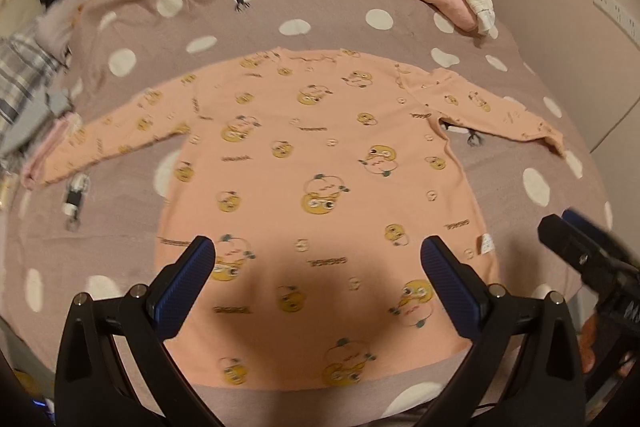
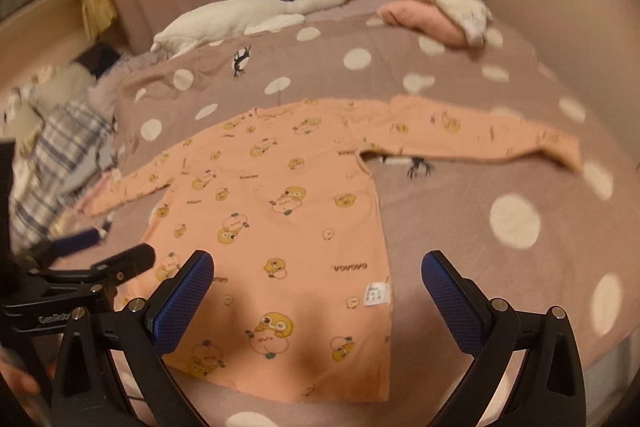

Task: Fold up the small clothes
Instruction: 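Grasp the cuff of the sleeve nearest the right gripper with the right gripper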

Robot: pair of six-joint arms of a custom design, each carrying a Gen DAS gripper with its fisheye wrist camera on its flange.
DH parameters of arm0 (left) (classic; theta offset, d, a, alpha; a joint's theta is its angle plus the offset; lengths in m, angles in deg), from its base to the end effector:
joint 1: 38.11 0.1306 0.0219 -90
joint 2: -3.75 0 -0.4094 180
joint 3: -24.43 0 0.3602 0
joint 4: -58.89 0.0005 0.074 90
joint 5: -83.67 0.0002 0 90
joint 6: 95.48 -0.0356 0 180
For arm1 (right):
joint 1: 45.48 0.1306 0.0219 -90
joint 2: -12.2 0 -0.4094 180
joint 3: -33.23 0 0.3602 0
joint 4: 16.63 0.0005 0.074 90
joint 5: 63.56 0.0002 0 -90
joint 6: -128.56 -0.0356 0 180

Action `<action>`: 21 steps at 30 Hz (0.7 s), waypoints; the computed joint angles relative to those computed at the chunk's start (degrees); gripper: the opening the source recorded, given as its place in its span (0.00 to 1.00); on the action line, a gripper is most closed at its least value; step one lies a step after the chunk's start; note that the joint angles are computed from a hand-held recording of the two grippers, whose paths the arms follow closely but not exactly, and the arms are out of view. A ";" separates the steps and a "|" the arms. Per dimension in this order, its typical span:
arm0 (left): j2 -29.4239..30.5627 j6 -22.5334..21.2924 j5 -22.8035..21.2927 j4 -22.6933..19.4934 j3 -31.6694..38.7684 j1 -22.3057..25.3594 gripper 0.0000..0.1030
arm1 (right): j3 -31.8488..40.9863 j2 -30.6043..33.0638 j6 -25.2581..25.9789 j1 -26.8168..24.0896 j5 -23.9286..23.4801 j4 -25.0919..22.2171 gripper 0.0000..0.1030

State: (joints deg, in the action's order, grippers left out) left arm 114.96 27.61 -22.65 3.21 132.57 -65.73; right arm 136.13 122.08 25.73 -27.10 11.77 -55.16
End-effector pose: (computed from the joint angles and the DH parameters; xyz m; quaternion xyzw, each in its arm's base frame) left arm 0.5233 -0.2631 0.4004 -0.0837 0.9504 -0.0168 0.2991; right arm 0.5615 0.1955 0.3943 -0.0927 0.9146 0.2148 0.3298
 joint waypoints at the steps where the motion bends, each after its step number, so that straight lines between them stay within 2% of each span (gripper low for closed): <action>1: 0.30 0.26 1.64 0.89 -0.11 0.38 1.00 | 0.00 0.40 -1.70 -0.93 -1.57 -0.15 1.00; 4: 1.00 0.87 6.88 2.87 -0.02 1.28 1.00 | -0.54 1.83 -7.99 -4.65 -6.85 1.34 1.00; 5: 0.96 1.94 11.91 5.80 -1.06 2.11 1.00 | -0.79 2.26 -10.10 -5.94 -8.05 2.14 1.00; 6: 0.85 3.14 14.78 7.85 -1.74 2.54 1.00 | -1.08 2.96 -12.97 -7.74 -9.28 3.48 1.00; 7: 0.89 3.63 15.59 8.31 -1.64 2.55 1.00 | -1.16 3.43 -15.10 -9.07 -9.93 4.35 1.00; 9: 0.68 6.06 19.77 12.06 -2.50 3.30 1.00 | -0.45 5.03 -19.72 -11.97 -10.92 5.85 1.00; 12: 0.86 7.24 20.46 13.28 -1.46 3.77 1.00 | 2.56 8.62 -27.02 -16.08 -10.97 6.73 1.00; 15: 1.29 7.15 19.48 12.80 -0.10 4.26 1.00 | 5.26 11.18 -30.65 -18.31 -11.01 8.17 1.00; 21: 3.60 8.20 18.42 9.96 1.76 5.07 1.00 | 10.44 15.75 -35.46 -19.59 -11.63 9.10 1.00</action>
State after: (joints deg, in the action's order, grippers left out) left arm 118.56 35.81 -4.23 13.18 134.33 -60.66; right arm 146.57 137.82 -9.73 -46.69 0.14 -46.06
